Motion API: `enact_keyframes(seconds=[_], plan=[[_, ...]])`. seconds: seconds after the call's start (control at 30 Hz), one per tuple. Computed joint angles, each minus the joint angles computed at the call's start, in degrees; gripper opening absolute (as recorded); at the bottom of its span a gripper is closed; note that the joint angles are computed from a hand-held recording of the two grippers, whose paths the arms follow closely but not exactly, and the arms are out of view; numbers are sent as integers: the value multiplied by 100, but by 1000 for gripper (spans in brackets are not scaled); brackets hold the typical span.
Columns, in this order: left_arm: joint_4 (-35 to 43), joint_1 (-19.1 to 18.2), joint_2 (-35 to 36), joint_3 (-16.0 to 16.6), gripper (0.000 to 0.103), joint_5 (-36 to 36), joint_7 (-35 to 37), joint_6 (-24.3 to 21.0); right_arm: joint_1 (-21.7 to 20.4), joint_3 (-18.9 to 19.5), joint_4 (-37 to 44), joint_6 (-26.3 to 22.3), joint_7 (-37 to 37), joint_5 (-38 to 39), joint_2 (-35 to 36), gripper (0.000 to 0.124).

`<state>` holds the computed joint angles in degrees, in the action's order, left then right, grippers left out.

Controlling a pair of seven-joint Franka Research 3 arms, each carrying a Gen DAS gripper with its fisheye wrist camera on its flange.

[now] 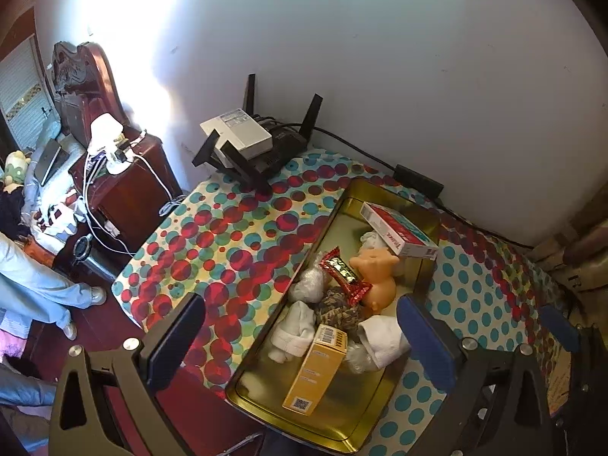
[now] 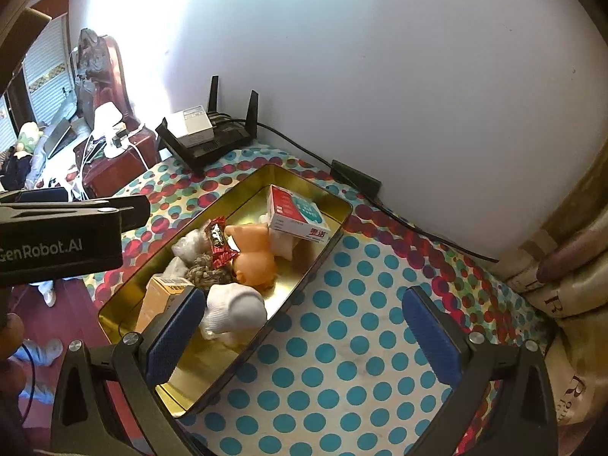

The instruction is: Organize objects

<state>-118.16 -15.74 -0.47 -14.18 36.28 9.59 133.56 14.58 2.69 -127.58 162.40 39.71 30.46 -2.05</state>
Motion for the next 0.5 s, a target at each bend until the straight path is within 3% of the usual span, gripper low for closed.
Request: enact_keyframes(seconds=[0.5], plan=[[-62,16,-1,19,103,-63,0,238,-48,-34,-13,-128,162,-87,-30,103]])
